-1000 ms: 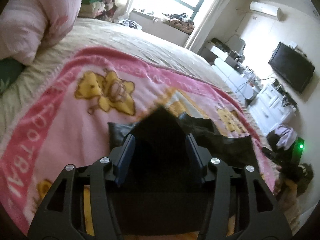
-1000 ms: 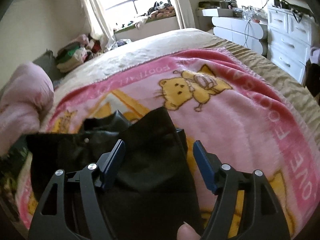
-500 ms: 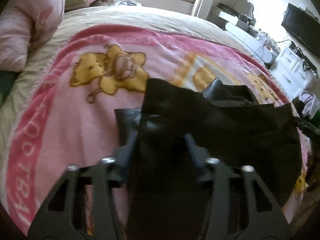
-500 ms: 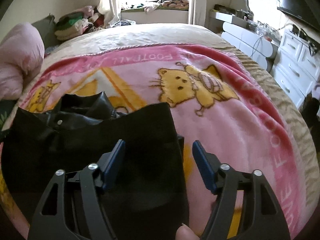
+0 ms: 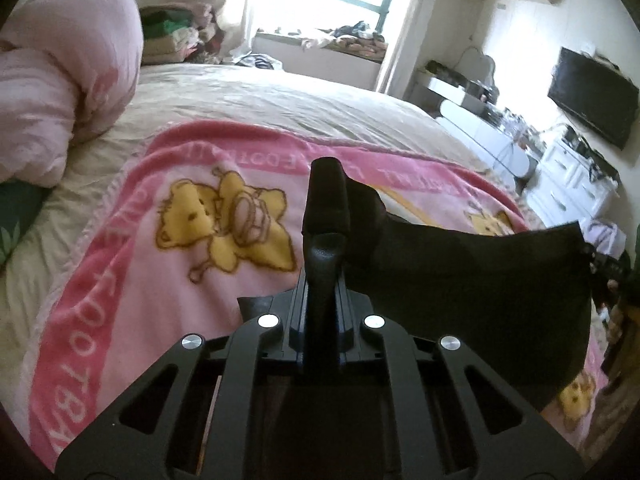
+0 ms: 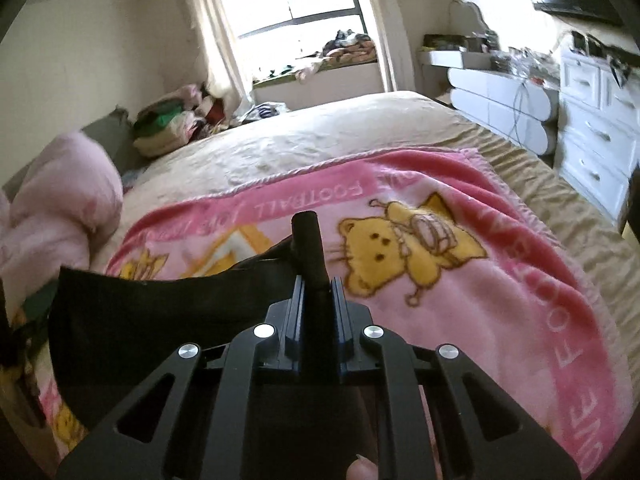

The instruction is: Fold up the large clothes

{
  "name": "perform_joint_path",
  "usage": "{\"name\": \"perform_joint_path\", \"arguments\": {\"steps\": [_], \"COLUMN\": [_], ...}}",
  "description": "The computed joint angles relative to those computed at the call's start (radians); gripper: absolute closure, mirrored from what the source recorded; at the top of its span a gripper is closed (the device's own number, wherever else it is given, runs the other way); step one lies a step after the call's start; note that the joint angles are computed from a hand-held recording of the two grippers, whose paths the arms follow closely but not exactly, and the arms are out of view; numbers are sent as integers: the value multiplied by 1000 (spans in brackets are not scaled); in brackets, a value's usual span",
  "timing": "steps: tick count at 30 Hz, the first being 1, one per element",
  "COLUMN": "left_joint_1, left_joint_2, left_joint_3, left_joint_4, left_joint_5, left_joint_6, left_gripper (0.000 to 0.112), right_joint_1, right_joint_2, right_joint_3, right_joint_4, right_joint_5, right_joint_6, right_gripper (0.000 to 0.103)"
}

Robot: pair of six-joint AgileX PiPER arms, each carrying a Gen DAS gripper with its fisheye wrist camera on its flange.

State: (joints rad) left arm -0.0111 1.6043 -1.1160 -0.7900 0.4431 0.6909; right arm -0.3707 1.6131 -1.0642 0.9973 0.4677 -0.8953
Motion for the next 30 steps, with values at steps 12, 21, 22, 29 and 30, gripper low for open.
{"name": "perform_joint_path", "arguments": {"steps": [12,21,22,29,30], "left_joint_1": [-56,-71,-73,-93,-98], "left_joint_2": [204,242,245,238,229], "left_joint_3": [-85,-82,-88,-86,-81], "left_joint_4": [221,303,321,461,501], "left_joint_5": [-81,-105,-102,-112,-116], "left_joint_6": [-221,-289,-308,-445,-483], "left_gripper": [106,101,100,92,91], "right_joint_1": [76,102,106,96,89], "right_joint_2": [216,275,279,283,273], "right_joint_3": [-48,-49,-51,-59,-44], "right_joint_4": [-146,-312,-344,-487,-439], "right_joint_5": [-145,-190,-193,-173,-176], "right_joint_6": [200,371,404,579,534], "right_gripper": [91,87,86,61,59]}}
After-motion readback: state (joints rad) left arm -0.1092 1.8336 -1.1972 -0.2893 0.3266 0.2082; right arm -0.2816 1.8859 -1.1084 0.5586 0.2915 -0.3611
